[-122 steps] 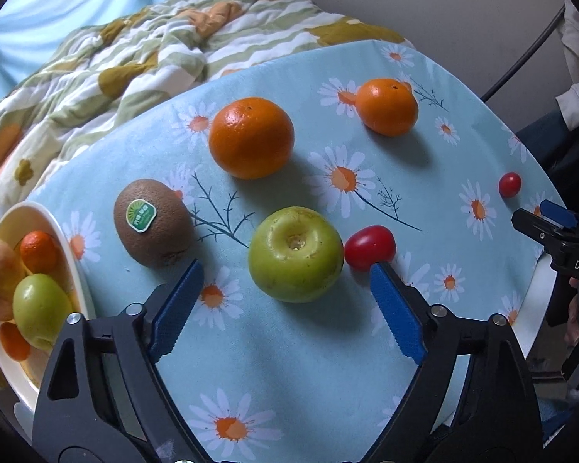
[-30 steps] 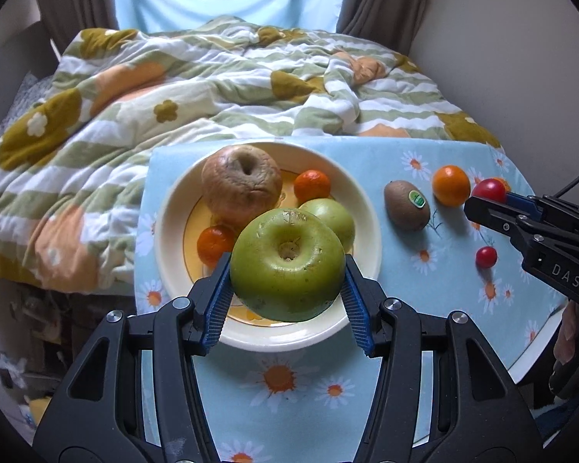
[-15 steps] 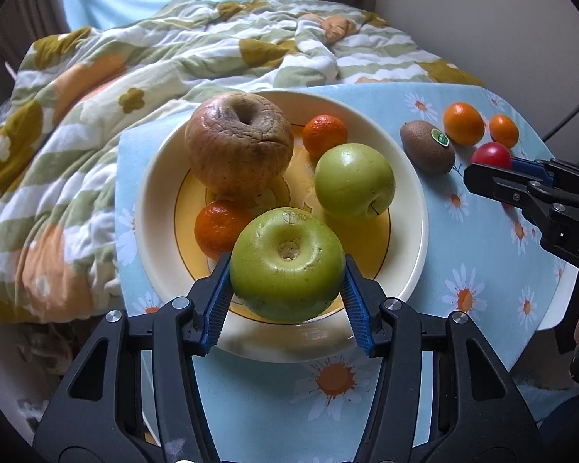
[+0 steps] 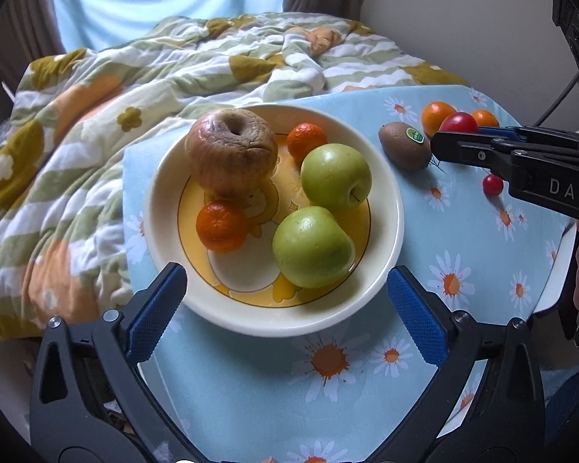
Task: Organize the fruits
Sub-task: 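Lower the red tomato into the bowl and open the right tool, then withdraw both tools from the bowl toward the kiwi and oranges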
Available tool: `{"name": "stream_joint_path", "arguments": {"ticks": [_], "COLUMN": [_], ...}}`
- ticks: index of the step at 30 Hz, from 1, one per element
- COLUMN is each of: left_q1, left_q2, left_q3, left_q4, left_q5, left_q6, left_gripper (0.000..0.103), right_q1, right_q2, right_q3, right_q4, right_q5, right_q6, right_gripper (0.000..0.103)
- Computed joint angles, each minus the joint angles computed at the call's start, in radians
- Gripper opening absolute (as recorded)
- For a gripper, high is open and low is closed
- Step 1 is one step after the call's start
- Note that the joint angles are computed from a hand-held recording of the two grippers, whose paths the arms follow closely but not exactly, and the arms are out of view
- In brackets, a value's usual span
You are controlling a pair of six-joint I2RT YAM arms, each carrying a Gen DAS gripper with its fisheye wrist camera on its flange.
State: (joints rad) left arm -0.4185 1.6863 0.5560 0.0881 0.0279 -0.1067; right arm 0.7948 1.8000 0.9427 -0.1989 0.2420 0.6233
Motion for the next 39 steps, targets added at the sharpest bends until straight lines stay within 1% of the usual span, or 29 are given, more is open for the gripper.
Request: {"name": "stream_joint_path", "arguments": {"ticks": [5,11,14,20,26,27,29,30,31,32,36,38,39], "left_q1": [-0.010,-0.034,-0.037,-0.053,-0.072,-0.073,-0.078,-0.081,-0.083,-0.082,-0.092,-0.098,-0.101], "left_q2": [-0.071,-0.130,-0.152,-0.142,-0.125,-0.123,-0.124,-0.129,-0.135,-0.141,-0.166,-0.185,-0.198], "left_q3": [-0.054,-0.101,-0.133,-0.175,-0.188,-0.188,-0.191,-0.194,-0.198,-0.203,-0.210,-0.211,-0.211], "left_q4": [-0.013,-0.033,-0.031,0.000,0.018,0.018,0.015,0.014,0.014,0.013,-0.007,-0.023,-0.032], "left_q5": [-0.036,-0.092,-0.105,-0.114,-0.122,-0.125,-0.131,-0.132,-0.131,-0.129,-0.140,-0.147,-0.150], "left_q6": [-0.060,-0.134,-0.166,-0.222,-0.249,-0.252,-0.261,-0.269,-0.274,-0.277,-0.276,-0.274,-0.273], "left_gripper": [0.103,0.103,0.103,0.103,0.103,0.103,0.103,0.103,0.103,0.103,0.103,0.103,0.103], "right_q1": [0.003,0.006,0.010,0.016,0.013,0.012,0.011,0.010,0.010,0.010,0.019,0.019,0.016], "right_q2": [0.025,0.086,0.123,0.191,0.197,0.197,0.188,0.179,0.170,0.158,0.127,0.115,0.107], "right_q3": [0.032,0.075,0.096,0.122,0.111,0.109,0.094,0.080,0.067,0.052,0.027,0.020,0.013], "right_q4": [0.007,0.026,0.030,0.038,0.058,0.062,0.077,0.092,0.108,0.121,0.131,0.127,0.128], "right_q5": [-0.043,-0.111,-0.145,-0.193,-0.208,-0.213,-0.219,-0.225,-0.226,-0.219,-0.163,-0.143,-0.138], "right_q6": [-0.046,-0.124,-0.150,-0.175,-0.173,-0.163,-0.142,-0.135,-0.129,-0.122,-0.106,-0.104,-0.105], "right_gripper": [0.028,0.028,0.028,0.028,0.028,0.030,0.051,0.070,0.084,0.087,0.088,0.100,0.103]}}
